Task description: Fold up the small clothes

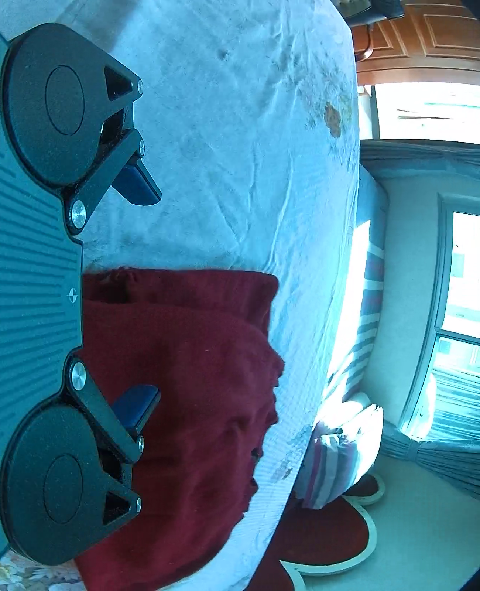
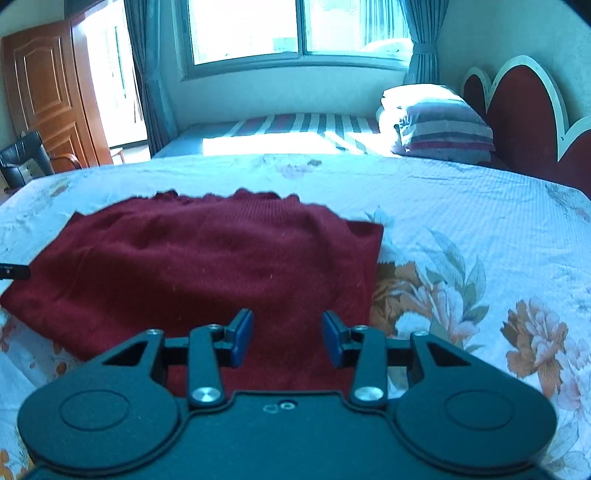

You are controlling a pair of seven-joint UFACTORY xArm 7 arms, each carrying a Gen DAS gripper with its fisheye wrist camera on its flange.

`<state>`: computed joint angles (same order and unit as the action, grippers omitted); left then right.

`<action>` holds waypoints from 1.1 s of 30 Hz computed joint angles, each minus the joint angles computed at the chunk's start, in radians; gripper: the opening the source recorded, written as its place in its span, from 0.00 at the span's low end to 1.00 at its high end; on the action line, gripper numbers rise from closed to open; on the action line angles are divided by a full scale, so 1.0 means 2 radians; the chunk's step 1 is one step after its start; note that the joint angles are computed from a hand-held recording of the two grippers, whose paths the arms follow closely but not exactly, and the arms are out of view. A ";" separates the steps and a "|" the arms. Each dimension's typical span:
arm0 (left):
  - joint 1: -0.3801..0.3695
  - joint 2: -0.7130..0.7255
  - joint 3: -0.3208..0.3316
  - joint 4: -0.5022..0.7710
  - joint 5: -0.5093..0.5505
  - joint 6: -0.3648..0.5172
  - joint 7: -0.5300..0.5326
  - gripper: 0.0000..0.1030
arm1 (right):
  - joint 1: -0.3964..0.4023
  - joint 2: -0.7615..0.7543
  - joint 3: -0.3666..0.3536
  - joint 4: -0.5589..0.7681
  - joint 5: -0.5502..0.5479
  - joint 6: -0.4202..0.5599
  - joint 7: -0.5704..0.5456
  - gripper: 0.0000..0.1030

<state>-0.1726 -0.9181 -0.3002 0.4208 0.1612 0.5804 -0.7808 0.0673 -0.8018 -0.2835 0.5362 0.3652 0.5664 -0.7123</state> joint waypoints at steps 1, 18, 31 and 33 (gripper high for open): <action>0.010 0.012 -0.009 0.010 0.008 -0.009 0.000 1.00 | 0.007 0.004 -0.003 0.003 0.007 -0.011 -0.005 0.40; 0.042 0.250 -0.091 0.176 0.161 -0.018 -0.068 1.00 | 0.094 0.124 0.024 0.038 0.065 -0.063 -0.072 0.42; 0.029 0.205 -0.015 0.145 0.214 0.002 -0.064 1.00 | 0.082 0.143 0.007 0.081 0.133 -0.078 -0.120 0.48; 0.030 0.230 -0.003 0.159 0.198 0.014 -0.047 1.00 | 0.085 0.151 0.006 0.080 0.141 -0.101 -0.131 0.46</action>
